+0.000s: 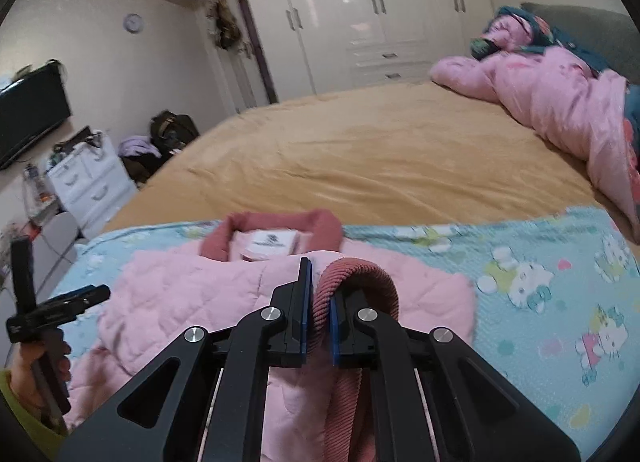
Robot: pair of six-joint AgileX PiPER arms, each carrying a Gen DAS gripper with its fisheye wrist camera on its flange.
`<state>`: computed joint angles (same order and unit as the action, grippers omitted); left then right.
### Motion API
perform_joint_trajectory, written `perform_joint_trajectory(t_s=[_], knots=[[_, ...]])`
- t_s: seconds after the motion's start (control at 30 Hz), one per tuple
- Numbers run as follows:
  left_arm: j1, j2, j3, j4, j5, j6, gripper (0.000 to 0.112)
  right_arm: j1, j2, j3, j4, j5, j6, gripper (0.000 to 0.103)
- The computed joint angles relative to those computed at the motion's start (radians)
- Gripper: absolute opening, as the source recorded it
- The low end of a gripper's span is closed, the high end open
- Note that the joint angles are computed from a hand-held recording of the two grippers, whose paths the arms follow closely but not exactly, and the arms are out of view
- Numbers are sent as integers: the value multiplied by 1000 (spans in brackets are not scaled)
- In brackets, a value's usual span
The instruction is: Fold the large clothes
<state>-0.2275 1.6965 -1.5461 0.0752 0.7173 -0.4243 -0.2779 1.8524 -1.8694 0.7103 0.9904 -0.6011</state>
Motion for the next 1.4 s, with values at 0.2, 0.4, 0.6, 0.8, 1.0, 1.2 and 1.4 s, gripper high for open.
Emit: perform_joint_trajectory(t_s=[0.2, 0.4, 0.6, 0.8, 1.0, 1.2, 1.4], knots=[[1, 61, -26, -71, 18, 67, 93, -5, -4, 49, -27, -31, 15, 7], [-30, 110, -36, -13, 56, 54, 93, 12, -17, 58, -69, -39, 60, 7], [-25, 133, -25, -15, 51, 77, 93, 28, -26, 57, -127, -15, 135, 22], [-14, 139, -16, -32, 37, 90, 94, 40, -163, 227, -169, -167, 170, 69], [-15, 151, -27, -34, 38, 96, 94, 129, -209, 263, -202, -186, 136, 78], [-8, 148, -6, -47, 20, 126, 94, 283, -164, 228, -327, -131, 131, 85], [-1, 142, 16, -55, 2, 151, 94, 361, -90, 202, -491, -123, 227, 90]])
